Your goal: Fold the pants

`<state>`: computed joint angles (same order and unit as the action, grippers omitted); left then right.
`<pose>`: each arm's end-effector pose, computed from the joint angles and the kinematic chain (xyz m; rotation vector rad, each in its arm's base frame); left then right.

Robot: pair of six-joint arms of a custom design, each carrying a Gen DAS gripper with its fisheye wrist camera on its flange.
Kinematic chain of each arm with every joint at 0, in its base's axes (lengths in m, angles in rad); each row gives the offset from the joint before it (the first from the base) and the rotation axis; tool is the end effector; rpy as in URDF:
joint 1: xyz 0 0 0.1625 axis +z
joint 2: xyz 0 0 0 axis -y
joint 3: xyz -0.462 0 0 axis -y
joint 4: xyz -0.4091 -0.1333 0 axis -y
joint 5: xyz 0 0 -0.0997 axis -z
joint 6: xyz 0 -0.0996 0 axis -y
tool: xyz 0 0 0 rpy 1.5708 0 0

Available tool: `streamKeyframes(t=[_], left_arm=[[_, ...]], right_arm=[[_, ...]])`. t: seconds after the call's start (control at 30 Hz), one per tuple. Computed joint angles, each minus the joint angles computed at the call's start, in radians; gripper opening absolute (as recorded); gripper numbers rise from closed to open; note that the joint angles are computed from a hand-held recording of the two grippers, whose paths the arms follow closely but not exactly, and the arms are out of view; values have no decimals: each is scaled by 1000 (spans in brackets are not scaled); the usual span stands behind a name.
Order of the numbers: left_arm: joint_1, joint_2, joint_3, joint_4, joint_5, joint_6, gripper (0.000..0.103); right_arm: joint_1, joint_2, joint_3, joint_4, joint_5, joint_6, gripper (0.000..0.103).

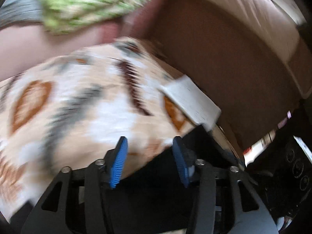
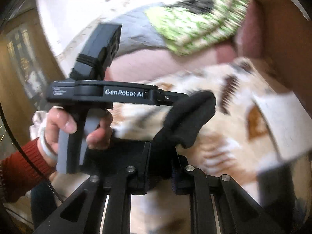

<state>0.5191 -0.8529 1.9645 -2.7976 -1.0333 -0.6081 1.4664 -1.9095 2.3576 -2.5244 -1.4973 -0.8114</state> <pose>-0.4244 -0.4547 0.0702 0.5693 2.7255 -0.6741 0.1033 -0.3633 0.3824 1.0285 -2.7079 0.7181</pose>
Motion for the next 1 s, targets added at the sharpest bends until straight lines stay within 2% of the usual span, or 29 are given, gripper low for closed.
streamKeyframes(t=[0.17,0.23,0.3,0.33,0.4,0.43,0.47,0.5,0.53,0.6,0.63,0.7,0.8,0.83,0.97,1.0], left_arm=[[-51,-242,221,58,151,-221,61],[-71,-317,291,114,191,-327,63],[-85,-383,344,207,213,-439,63],[-87,-408,371,231,213,-480,63],[-90,-452,419,242,194,-542,63],[-93,-469,442,234,184,-569,63],[-97,-473,456,221,178,-581,64],[-104,-471,470,209,173,-591,68],[-120,-479,480,224,172,-610,70],[-136,-452,488,203,170,-621,72],[-141,-438,485,191,164,-622,72],[-153,-403,486,150,146,-634,73],[-161,-341,459,163,143,-653,76],[-165,-316,440,198,152,-667,76],[-166,-211,342,420,199,-746,76],[-169,-196,332,445,210,-765,68]], right_arm=[[151,85,46,-38,-38,27,16],[196,161,80,-91,-72,42,16],[226,269,114,-171,-117,64,19],[234,316,123,-210,-142,79,26],[238,376,120,-193,-189,126,28],[227,356,121,-179,-169,129,29],[208,313,113,-123,-118,127,32],[179,259,95,-37,-51,120,41],[154,213,85,11,2,111,55],[91,111,79,45,90,92,69],[70,82,73,54,99,95,69],[51,95,43,32,69,110,66],[47,127,54,-69,-16,138,46],[37,152,50,-85,-26,132,42],[42,199,85,-155,-93,153,41],[48,217,95,-198,-118,155,41]])
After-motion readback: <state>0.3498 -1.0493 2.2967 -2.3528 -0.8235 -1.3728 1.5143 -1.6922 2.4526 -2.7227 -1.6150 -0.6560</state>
